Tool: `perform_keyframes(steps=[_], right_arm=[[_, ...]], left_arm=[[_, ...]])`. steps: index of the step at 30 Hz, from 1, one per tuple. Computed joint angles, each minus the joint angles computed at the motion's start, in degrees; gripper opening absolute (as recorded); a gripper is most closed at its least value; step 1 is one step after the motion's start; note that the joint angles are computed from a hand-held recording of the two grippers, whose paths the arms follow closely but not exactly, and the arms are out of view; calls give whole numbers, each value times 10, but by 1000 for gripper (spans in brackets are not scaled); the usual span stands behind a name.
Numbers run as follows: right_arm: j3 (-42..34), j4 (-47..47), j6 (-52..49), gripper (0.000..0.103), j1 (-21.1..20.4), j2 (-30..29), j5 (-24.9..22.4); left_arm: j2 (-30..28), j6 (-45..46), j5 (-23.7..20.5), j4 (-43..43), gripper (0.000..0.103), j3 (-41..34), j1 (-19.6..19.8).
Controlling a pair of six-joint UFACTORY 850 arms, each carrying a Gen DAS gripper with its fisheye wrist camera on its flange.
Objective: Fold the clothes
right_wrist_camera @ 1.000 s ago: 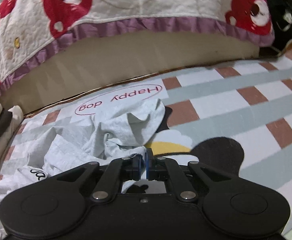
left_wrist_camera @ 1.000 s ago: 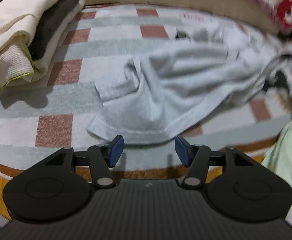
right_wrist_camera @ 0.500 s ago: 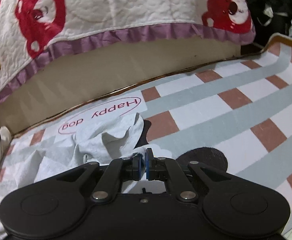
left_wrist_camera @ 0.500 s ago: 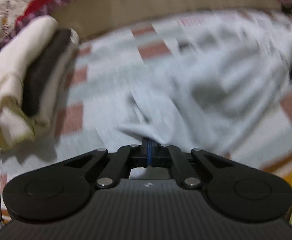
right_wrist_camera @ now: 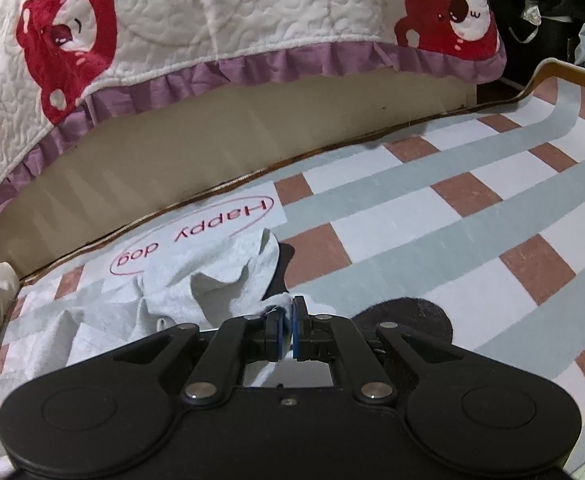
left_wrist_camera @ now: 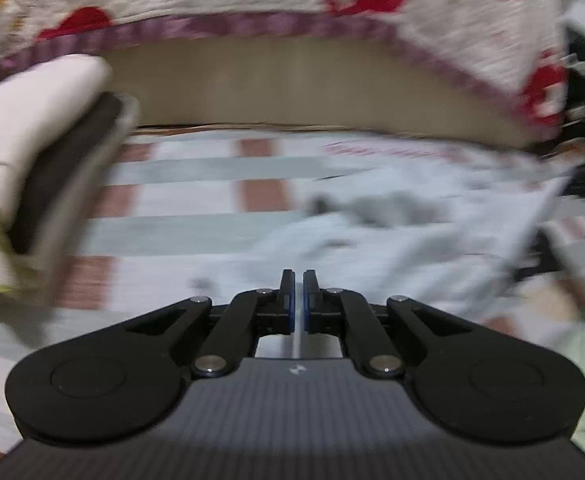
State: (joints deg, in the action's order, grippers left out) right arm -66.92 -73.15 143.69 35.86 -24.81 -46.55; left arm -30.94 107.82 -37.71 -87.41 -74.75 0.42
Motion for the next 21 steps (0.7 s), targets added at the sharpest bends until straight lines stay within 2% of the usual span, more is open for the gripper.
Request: perform_keyframes(steps=[2, 3, 5, 6, 7, 8, 9, 11, 13, 15, 16, 17, 19, 21], right_arm=[[-10, 18, -28, 3, 7, -4, -40], [-25, 44, -68, 4, 14, -12, -83], [-33, 67, -93, 4, 22, -14, -125], [-22, 64, -75, 4, 24, -3, -118], [-2, 47, -36, 4, 24, 13, -94], [13, 41, -9, 4, 24, 26, -80], [26, 37, 14, 4, 24, 38, -68], [46, 27, 51, 4, 28, 53, -59], [78, -13, 127, 4, 28, 76, -38], [99, -54, 196, 4, 28, 88, -22], [109, -75, 232, 4, 27, 94, -15], [115, -93, 258, 4, 27, 96, -10], [115, -102, 263, 4, 28, 95, -10], [114, -110, 264, 5, 29, 92, -11]], left_arm=[[1, -14, -55, 25, 18, 5, 1], [0, -23, -70, 37, 22, 6, -1], [0, -28, -83, 59, 29, 10, -10], [0, -29, -87, 69, 30, 12, -15], [0, -27, -91, 77, 36, 15, -19], [3, -17, -92, 77, 45, 21, -24], [6, -1, -90, 71, 50, 28, -29], [14, 36, -71, 53, 65, 48, -39], [19, 75, -38, 39, 67, 61, -50], [22, 117, -5, 19, 66, 73, -59], [22, 134, 8, 10, 48, 75, -62], [17, 134, 15, 15, 5, 70, -63], [8, 121, -12, 22, 6, 54, -54], [7, 134, -41, -24, 6, 45, -39]])
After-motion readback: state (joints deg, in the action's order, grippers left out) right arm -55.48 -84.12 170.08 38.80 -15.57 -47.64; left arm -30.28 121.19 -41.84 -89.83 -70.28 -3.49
